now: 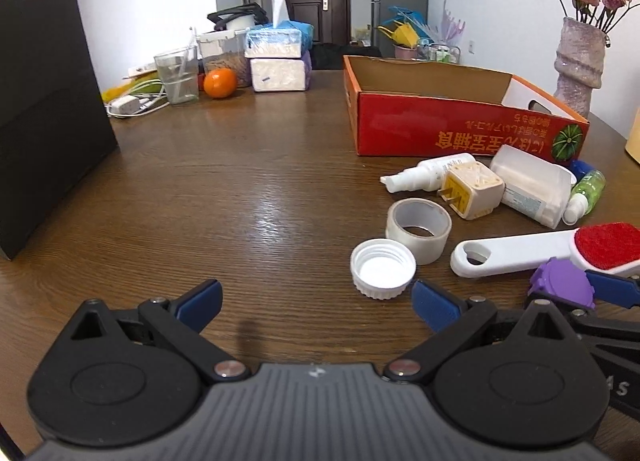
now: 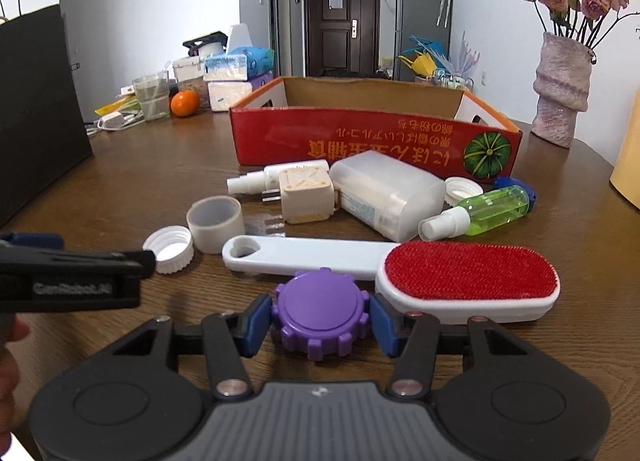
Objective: Organize rigid objects
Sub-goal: 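Close the right tool on the purple gear cap while the left tool nears the white cap, then lift the purple cap with the right tool while the left tool grasps the white bottle cap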
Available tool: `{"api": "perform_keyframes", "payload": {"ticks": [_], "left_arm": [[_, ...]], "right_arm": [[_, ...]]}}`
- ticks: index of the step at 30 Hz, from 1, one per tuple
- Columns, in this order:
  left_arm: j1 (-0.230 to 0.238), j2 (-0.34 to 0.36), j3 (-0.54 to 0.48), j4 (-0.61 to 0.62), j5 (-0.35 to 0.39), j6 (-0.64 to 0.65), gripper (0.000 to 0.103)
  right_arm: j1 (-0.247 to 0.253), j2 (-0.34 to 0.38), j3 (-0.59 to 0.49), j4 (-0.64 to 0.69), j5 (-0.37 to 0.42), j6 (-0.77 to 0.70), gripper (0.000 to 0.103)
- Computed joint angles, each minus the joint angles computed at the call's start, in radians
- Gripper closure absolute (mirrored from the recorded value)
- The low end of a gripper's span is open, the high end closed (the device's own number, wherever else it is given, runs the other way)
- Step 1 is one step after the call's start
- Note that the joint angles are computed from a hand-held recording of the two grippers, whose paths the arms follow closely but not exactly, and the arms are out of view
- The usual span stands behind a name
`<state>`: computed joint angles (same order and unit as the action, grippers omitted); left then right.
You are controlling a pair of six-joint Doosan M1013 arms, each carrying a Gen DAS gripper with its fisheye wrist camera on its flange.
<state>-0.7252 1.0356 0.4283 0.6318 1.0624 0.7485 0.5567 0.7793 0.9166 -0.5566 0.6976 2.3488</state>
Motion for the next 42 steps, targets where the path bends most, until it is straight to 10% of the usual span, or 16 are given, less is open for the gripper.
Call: {"api": "perform_keyframes", "payload": {"ticks": [16,32,42], "left_arm": [[-0.008,0.13,-0.23,0.012,0.11,0.084,0.0],[-0.009,0.156,-0.275,-0.002,0.073,0.084,0.062],[-0.008,0.161,-0.29,-0.012,0.093,0.075,0.062]], "right_arm": [[-0.012,-0.056,0.073,-0.115,-0.059,0.106,0.05],[-0.03,-0.072,0.098,-0.121,-0.085,0.114,0.05],[-0.034,-0.073,0.099,-0.118,-0.089,0.115,0.05]]}}
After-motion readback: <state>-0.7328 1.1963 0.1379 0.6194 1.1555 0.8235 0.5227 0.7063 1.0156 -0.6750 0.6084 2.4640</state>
